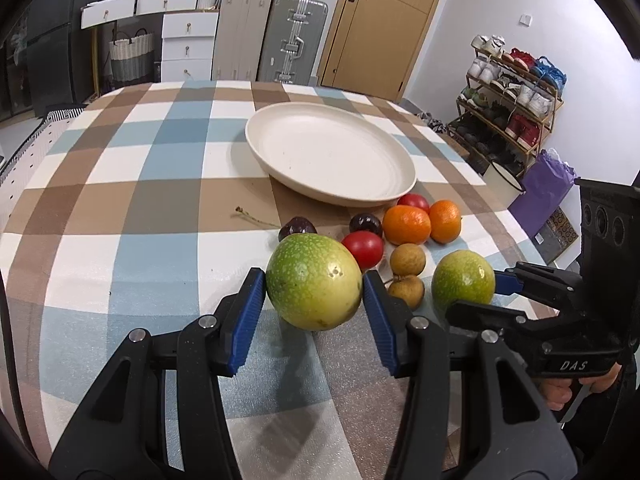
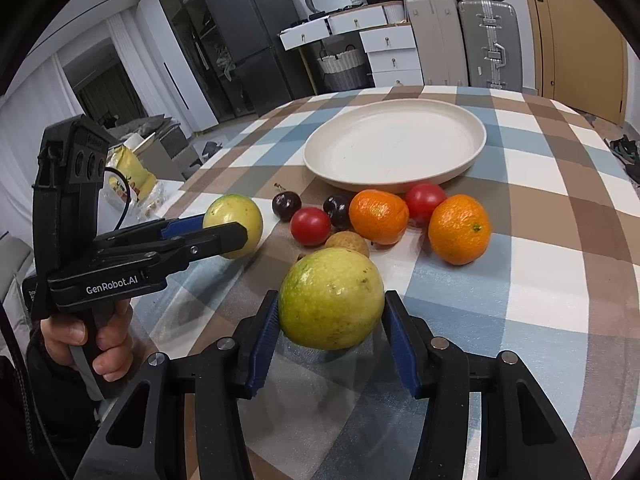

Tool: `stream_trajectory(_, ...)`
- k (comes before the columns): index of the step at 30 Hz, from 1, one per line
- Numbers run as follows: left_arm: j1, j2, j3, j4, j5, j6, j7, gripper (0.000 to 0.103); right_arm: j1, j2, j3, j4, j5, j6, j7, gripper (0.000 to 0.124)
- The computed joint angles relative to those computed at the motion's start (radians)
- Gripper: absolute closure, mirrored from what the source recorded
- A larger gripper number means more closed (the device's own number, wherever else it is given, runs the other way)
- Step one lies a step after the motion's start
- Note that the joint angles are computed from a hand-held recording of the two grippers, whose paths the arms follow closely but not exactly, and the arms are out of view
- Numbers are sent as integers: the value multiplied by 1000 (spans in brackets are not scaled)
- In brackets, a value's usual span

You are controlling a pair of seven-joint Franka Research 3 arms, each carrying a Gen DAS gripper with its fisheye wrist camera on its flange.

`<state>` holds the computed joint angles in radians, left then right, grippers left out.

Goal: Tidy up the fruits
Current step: 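Carry both guavas onto the white plate and open both grippers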

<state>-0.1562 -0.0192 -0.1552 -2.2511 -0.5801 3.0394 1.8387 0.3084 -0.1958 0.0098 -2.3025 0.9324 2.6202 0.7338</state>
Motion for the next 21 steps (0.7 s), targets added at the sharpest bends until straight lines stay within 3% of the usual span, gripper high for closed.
stream_trajectory(21, -18, -11, 23, 47, 113, 46, -71, 56, -15, -15, -34, 43, 103, 79, -61, 72)
